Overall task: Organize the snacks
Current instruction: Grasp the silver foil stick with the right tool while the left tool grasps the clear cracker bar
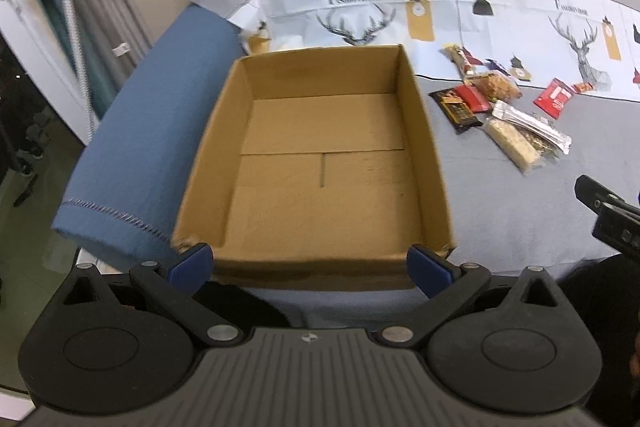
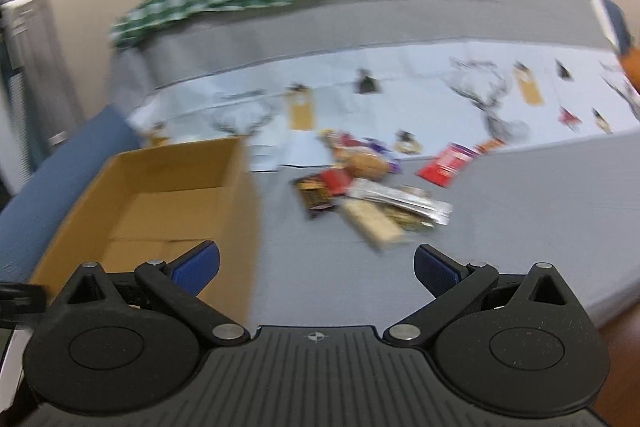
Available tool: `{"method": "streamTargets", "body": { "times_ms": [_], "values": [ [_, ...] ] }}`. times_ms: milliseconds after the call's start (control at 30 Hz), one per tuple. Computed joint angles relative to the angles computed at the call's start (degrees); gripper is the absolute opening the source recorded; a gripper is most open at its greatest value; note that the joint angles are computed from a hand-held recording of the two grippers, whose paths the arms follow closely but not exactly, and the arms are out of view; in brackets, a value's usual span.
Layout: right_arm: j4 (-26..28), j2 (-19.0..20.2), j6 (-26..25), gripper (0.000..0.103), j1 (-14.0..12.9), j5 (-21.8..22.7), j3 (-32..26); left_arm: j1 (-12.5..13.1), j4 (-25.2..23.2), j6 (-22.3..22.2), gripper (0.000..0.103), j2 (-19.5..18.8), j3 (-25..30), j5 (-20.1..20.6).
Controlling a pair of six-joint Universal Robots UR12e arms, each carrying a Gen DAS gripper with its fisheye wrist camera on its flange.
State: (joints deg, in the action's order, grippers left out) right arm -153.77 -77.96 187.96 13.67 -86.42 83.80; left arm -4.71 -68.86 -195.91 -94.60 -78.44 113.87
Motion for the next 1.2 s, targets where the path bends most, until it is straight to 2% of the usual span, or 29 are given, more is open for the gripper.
{"method": "streamTargets", "body": {
  "times_ms": [100, 267, 400, 533, 633, 667, 733, 800, 833, 900, 967, 1033, 1100, 1200],
  "values": [
    [-0.1, 2.6, -0.7, 0.102, -1.8, -1.3, -1.7, -0.5, -2.7, 0.1, 0.103, -3.2, 3.9, -0.3],
    [4.3, 9.8, -3.9, 0.102, -3.8, -3.3, -9.2, -1.4, -6.0, 0.9, 0.103, -9.0, 11.1, 0.5],
    [9.2, 17.3, -5.9, 0.102, -4.2, -4.5, -17.1, -1.8, -8.6, 1.1, 0.103, -13.5, 16.9, 0.8],
    [15.3, 24.2, -8.1, 0.102, -4.0, -3.9, -25.3, -2.0, -12.3, -0.2, 0.103, -17.2, 21.5, 1.5],
    [16.6, 28.1, -9.1, 0.102, -3.4, -6.2, -29.9, -2.1, -15.2, -0.1, 0.103, -19.5, 24.5, 2.7],
    [14.5, 28.9, -7.1, 0.101, -3.4, -7.7, -30.2, -2.1, -15.4, 0.2, 0.103, -20.2, 25.4, 3.2],
    [10.7, 29.9, 3.1, 0.102, -4.0, -13.2, -30.7, -2.2, -15.2, 0.9, 0.103, -21.9, 27.1, 3.5],
    [13.8, 30.3, 13.4, 0.102, -5.6, -15.9, -31.7, -2.4, -14.8, 1.9, 0.103, -23.7, 29.1, 2.4],
    [15.5, 30.1, 15.9, 0.102, -6.7, -14.5, -31.8, -2.5, -14.7, 2.4, 0.103, -24.9, 30.6, 1.6],
    [16.6, 29.4, 17.3, 0.102, -8.5, -10.3, -31.0, -2.9, -14.2, 3.0, 0.103, -27.3, 33.4, -0.2],
    [15.1, 28.3, 18.5, 0.102, -9.7, -6.2, -29.1, -3.3, -13.5, 3.5, 0.103, -30.1, 36.4, -2.0],
    [13.8, 27.3, 17.1, 0.102, -10.3, -2.6, -27.5, -3.7, -12.3, 3.6, 0.103, -32.4, 38.6, -3.6],
    [14.3, 27.1, 14.4, 0.102, -10.0, -3.1, -27.0, -4.1, -11.9, 3.4, 0.103, -35.4, 41.3, -4.1],
    [18.9, 28.3, 9.6, 0.102, -8.9, -7.2, -29.1, -4.6, -16.6, 3.5, 0.103, -40.4, 47.6, -5.2]
  ]
}}
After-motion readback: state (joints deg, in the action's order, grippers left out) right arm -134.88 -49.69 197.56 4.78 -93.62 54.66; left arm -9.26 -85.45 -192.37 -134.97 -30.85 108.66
